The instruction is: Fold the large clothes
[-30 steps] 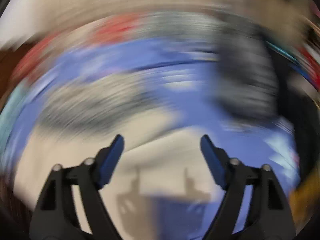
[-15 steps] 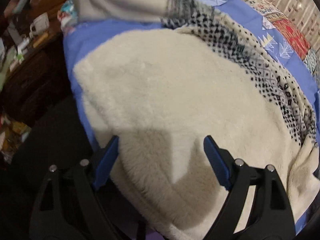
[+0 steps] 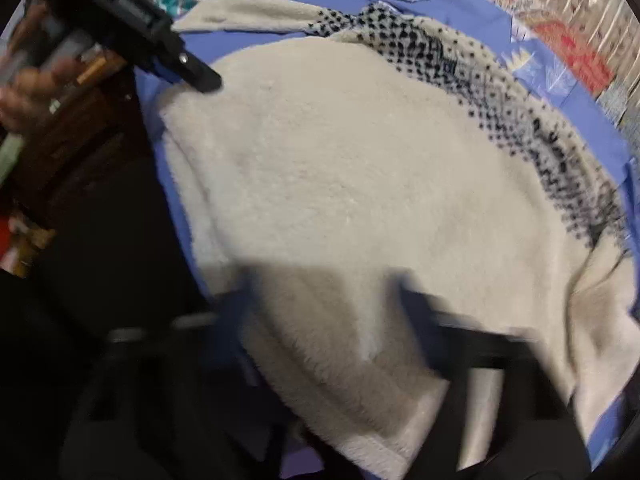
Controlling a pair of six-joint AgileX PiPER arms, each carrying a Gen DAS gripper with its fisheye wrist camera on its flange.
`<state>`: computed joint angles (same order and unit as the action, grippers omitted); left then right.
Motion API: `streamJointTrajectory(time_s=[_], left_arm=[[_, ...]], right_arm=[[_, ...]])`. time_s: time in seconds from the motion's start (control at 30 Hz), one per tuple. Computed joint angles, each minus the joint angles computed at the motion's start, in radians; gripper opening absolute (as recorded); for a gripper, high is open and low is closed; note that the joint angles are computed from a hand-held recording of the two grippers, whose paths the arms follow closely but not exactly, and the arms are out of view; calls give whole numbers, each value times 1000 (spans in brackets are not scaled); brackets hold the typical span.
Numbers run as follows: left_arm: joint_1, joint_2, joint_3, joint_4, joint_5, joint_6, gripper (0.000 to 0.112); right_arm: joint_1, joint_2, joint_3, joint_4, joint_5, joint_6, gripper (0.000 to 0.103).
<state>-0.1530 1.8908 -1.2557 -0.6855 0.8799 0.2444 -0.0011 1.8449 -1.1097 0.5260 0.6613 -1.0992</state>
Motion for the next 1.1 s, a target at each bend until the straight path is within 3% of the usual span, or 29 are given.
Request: streamJointTrajectory(time_s=[0.03,0.1,0.17,0.23,0.33,0.37,0.47,0.53,0.57,0.6,0.67,0.73,0.83,0.93,1.0,1.1], left_arm=[[4,-11,10,-19,11,23,29],[26,-70,62,-33,40,57,27],[18,-134,108,-4,44,36,27],[2,-176,160,33,22,6,27],[-37,-183,215,176,-45,-102,27],[-42,-174,220,194,-49,-124,27],[-14,-178,203,186,-15,-128,30],[13,-214,186,196,-4,-135,32],[17,-230,164,220,-10,-166,32],[19,-245,149,240,-16,-190,32],[15,-254,97,283,-24,-233,32],[-12,-241,30,332,-22,-298,32],[-42,-189,-59,301,-13,-290,32],[-117,-93,-168,321,14,-310,32],[-177,-13,-252,332,31,-318,32],[-246,136,-420,336,72,-320,32]], right_arm=[[-19,-10,-5,39,34,-36,0],[-87,-41,-22,136,196,-155,0],[-109,-74,-8,139,267,-206,0],[-110,-93,38,103,275,-237,0],[-94,-52,93,28,176,-188,0],[-109,-30,84,15,181,-167,0],[-261,3,3,90,319,-163,0],[-438,24,-96,200,430,-144,19],[-502,36,-129,240,444,-118,54],[-580,54,-163,297,446,-76,78],[-727,139,-276,380,474,69,79],[-821,187,-356,383,405,200,79],[-837,148,-353,301,243,165,79],[-760,85,-276,170,87,0,79],[-670,73,-211,29,-72,-100,79],[-593,162,-235,-222,-214,-33,77]])
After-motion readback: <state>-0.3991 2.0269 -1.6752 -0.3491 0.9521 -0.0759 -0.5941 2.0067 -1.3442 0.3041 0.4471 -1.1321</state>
